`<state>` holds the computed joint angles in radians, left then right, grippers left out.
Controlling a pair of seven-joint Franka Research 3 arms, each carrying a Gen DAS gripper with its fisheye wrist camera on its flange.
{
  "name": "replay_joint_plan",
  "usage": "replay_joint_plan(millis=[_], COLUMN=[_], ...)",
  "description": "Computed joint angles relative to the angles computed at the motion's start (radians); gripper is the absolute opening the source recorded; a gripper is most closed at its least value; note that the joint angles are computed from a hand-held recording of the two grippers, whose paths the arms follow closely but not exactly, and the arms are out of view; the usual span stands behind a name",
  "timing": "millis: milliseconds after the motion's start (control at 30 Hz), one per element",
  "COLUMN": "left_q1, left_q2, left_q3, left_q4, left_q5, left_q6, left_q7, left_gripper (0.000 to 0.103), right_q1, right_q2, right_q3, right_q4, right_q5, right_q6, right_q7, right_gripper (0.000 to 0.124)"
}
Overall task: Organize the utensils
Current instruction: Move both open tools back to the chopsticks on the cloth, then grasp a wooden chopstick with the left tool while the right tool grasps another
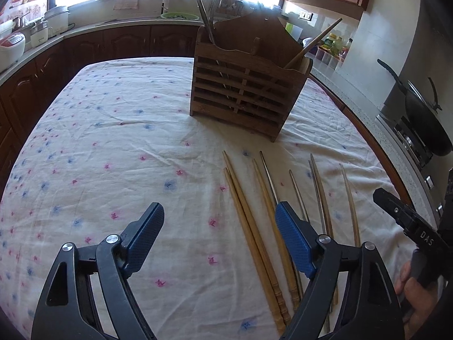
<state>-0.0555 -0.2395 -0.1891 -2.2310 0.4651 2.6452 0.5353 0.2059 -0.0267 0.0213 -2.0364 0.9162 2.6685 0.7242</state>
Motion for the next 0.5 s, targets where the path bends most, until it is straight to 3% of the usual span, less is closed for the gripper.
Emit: replay_joint_plan(millis=[100,233,500], left_q1=[-0.01,-0.012,-0.011], left_q2=[0.047,0.111,0.239], left_q3=[0.022,0.036,0.049], left_q4=[0.038,0.101,0.25], left_q5=[-0.051,-0.095,-0.17], left_q6=[0.01,0.009,-0.071], left_q7=[0.053,0.123,0.269], left_gripper=[0.068,0.065,0.046], right_q1=[-0.002,-0.008,-0.019], right_q2=[0.036,0.081,0.168], right_q3=[0.004,0.011,0.019], right_q4=[0.031,0.073,0.167], right_q5=[-0.066,-0.137,-0.287], right_q6=[-0.008,-0.015,-0.028], right_q7=[0.06,0.129,0.27], right_gripper=[0.075,0.064,0.05])
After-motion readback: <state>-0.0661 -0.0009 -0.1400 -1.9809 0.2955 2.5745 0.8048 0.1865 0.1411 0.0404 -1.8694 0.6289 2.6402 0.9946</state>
